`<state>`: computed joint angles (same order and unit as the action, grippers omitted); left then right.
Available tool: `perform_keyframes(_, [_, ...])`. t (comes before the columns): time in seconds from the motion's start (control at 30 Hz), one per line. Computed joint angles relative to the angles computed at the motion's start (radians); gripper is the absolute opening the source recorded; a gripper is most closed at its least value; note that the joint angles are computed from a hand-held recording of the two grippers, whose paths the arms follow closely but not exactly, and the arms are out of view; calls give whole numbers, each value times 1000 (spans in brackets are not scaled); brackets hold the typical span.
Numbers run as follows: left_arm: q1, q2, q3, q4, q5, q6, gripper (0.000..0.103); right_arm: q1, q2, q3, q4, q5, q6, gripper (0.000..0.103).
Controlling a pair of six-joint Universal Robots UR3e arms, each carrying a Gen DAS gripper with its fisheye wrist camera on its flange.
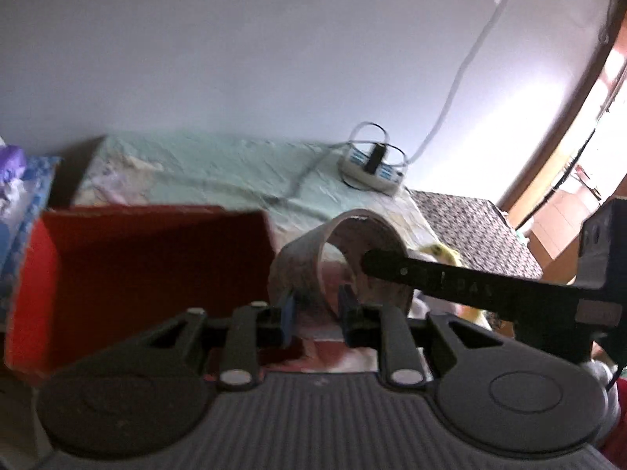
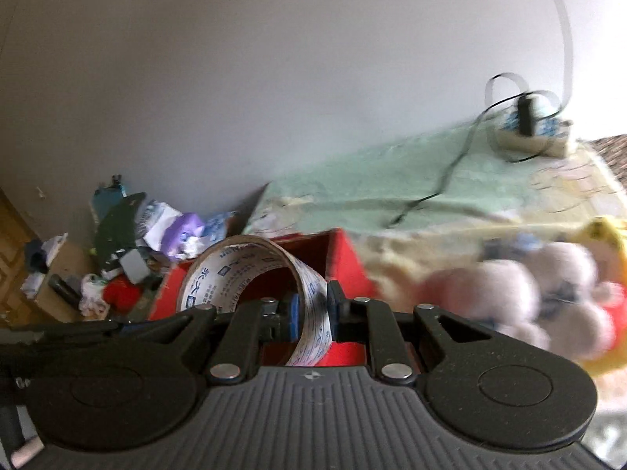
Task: Organize objects
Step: 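Carry the tape roll with the right gripper down into the red cardboard box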
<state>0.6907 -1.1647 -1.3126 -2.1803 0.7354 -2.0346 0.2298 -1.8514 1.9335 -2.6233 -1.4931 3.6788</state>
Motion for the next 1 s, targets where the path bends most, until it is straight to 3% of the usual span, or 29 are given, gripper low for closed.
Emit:
perform_keyframes(0.23, [-73,-272,69,279,87,-142,20,129,419,-380,47,-95,-12,15])
perform_keyframes(0.47, [-156,-490,34,546,228,-223,20,175,735,-786,351,-157,-41,12])
perform_keyframes(0.57, [-164,-527,18,592,260,-202,21,191,834,-933,479,-197,-64,12])
perform_keyframes(0.83, [-176,-610,24,707,327,-201,21,185,973,-1143,680,-225,-107,17])
perform_keyframes(1.0, [-213,-666,22,856,404,-295,21,186,970,-1150,694,-234,-99,22])
